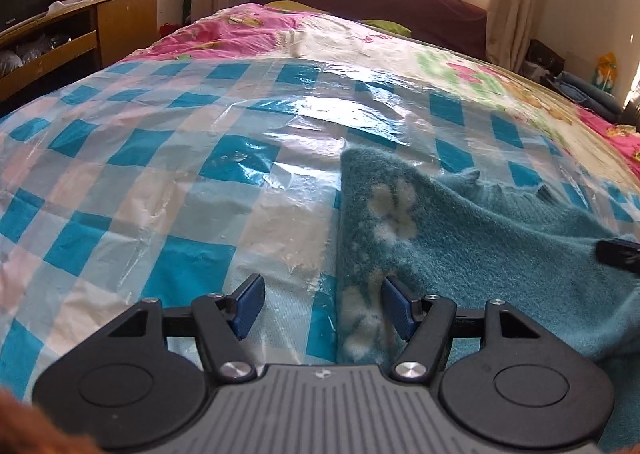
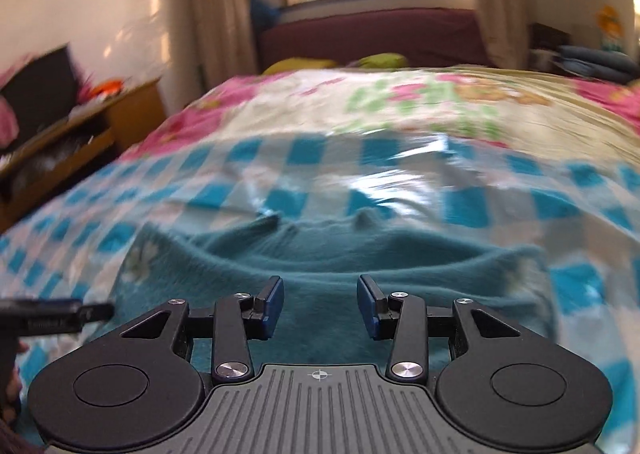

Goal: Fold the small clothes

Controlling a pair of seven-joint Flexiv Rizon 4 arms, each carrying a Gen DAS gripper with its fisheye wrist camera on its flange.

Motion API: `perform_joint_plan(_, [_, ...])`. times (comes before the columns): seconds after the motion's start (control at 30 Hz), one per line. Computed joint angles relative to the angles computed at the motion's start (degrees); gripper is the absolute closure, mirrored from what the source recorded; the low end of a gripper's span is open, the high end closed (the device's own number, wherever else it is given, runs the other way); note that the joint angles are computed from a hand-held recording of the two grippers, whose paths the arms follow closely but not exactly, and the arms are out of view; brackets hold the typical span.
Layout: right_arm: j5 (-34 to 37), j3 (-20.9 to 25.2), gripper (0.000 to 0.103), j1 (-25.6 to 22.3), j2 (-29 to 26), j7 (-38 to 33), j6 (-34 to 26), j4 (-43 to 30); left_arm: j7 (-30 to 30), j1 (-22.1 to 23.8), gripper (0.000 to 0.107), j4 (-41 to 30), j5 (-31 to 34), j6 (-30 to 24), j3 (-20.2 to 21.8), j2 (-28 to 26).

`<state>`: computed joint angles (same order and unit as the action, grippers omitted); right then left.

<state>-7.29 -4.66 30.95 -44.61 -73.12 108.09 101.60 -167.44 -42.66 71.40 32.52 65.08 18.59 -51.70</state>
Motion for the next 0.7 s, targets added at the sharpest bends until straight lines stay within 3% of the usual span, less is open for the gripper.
perform_joint_plan(0.17, [-6.1,0.2,0.063,-1.2,-4.1,-4.2,-4.0,-5.5,0.8,0.8,0.038,1.4,0.2,2.5,-0.5,0.6])
perform_joint_plan(0.27, [-10.8,6.3,0.063,-6.7,-5.1,-7.1,-6.8,-7.7,0.8,1.3,0.038,1.9,-0.9,4.2,-0.5,0.5])
perform_joint_plan(0.33, [-14.6,13.5,0.061,-12.6,-5.9,-9.8,-10.0,-9.3,1.1,1.1,0.038,1.9,-1.3,4.8,0.0,0.3])
perform_joint_plan(0.4, [-16.1,16.4,0.065,-14.6,-6.1,-12.1,-12.9,-10.2,1.5,1.1,0.038,1.8,-1.8,5.2,0.3,0.1])
perform_joint_plan(0.53, [-15.2,19.5,0.089,-16.5,-5.4,-15.0,-16.9,-10.8,2.1,1.1,0.038,2.4,-3.0,6.6,0.7,0.0])
perform_joint_plan(0.7, [-12.0,18.7,0.097,-15.3,-4.4,-15.6,-17.6,-11.2,3.0,0.6,0.038,1.5,-4.0,6.7,1.8,-0.6])
